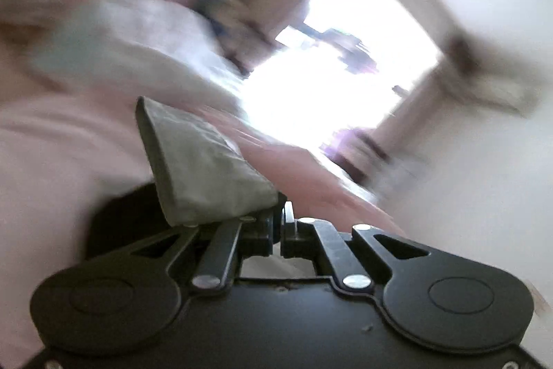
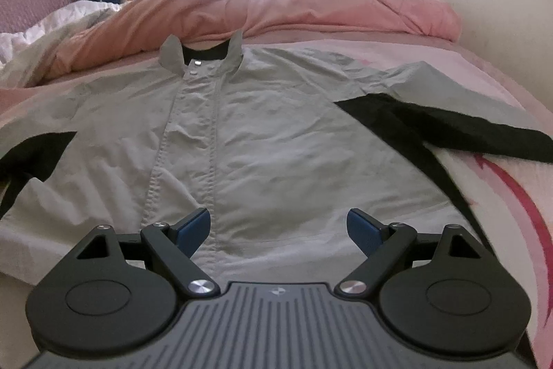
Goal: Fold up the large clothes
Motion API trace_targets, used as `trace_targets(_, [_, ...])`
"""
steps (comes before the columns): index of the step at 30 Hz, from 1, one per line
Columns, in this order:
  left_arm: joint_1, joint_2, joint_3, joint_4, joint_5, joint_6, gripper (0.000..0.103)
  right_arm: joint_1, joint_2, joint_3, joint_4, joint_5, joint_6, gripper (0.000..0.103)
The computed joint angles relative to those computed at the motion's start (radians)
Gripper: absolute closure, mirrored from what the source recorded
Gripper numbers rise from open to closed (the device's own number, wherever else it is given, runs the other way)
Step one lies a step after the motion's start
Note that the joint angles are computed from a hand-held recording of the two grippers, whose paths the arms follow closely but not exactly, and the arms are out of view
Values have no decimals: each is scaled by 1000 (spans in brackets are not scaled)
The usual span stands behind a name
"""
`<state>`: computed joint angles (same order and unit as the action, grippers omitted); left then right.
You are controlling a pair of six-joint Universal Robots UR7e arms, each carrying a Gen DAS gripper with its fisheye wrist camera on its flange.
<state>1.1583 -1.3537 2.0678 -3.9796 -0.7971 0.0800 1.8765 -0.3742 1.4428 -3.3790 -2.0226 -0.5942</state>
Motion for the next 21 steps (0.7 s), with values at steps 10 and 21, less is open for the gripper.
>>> trace_targets(10, [22,329,-327,384,-298,-44,47,-64,-99,31,72,129,89,0])
trace_targets(21, [81,143,-44,228,196,141,43,-178,43,-306,457,454,529,30])
